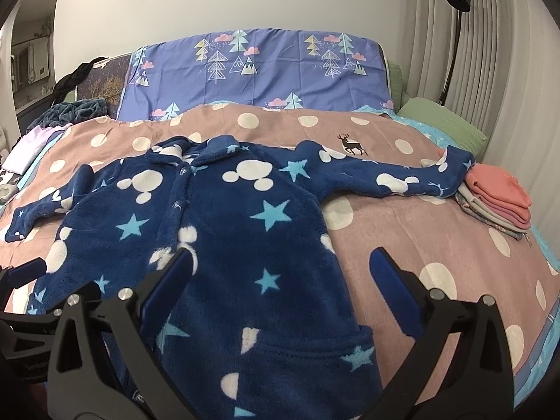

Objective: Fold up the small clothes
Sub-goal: 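Grasp the onesie sleeve cuff with the left tool and lift it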

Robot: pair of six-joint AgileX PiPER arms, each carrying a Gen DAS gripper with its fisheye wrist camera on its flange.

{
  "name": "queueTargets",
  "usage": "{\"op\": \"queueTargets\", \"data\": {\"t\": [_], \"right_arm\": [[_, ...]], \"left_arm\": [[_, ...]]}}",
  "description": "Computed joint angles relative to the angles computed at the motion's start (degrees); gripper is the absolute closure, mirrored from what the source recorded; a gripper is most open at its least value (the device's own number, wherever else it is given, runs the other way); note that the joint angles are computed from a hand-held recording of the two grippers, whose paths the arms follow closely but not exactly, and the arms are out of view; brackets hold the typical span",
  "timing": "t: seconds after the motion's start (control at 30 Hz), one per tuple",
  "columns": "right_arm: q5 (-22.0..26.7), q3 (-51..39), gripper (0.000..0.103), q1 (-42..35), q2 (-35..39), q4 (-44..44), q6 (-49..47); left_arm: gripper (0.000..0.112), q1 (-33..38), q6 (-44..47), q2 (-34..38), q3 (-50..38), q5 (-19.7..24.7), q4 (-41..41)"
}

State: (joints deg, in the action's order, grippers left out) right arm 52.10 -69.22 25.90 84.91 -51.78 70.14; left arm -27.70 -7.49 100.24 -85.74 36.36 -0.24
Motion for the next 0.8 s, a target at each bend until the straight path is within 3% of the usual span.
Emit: {"op": "queueTargets", "data": {"t": [0.13,0.2,0.27,0.33,0.4,0.53,0.6,0.7,0.8], "right_arm": [[-0.51,-0.99,0.002,-0.94,1.12,1.26,-1.60],[-0.38,-1.59,0.002,-1.26,2.10,1.21,-2.81],[-0.33,-1.81,0.002,-1.52,2.93,0.60,-3.29],[-1.12,-2.09,0.002,-2.18,3.80,0.65,-4.04],[-3.06,-3.18,0.002,-3.85,5.14,3.24,-7.16],[-5.13,-5.97,0.002,-6.07,7.88,8.01,-12.78],[-4.83,-7.90,0.002,-6.23,9.79,8.41,-14.71],[-4.11,-10.84,0.002,-6.36,12.53,8.55,-16.98],[-3.67,-14.33,0.002,-6.79,15.06,10.17,-20.91]], "left_arm": [[0.014,2.77,6.35,-0.07,0.89,-2.58,-7.71],[0.029,5.60,8.95,0.63,0.66,-2.52,-11.89],[0.059,11.22,14.33,2.82,-1.03,0.35,-20.79],[0.070,17.29,20.63,4.86,-2.00,3.62,-30.86],[0.071,23.81,24.07,7.25,-3.16,6.14,-37.92],[0.069,33.03,21.13,10.73,-5.01,4.14,-38.26],[0.061,37.14,19.10,13.57,-7.55,2.42,-38.22],[0.056,42.78,10.95,20.65,-16.94,2.99,-34.61],[0.052,46.27,2.75,29.34,-30.05,8.41,-32.02]]}}
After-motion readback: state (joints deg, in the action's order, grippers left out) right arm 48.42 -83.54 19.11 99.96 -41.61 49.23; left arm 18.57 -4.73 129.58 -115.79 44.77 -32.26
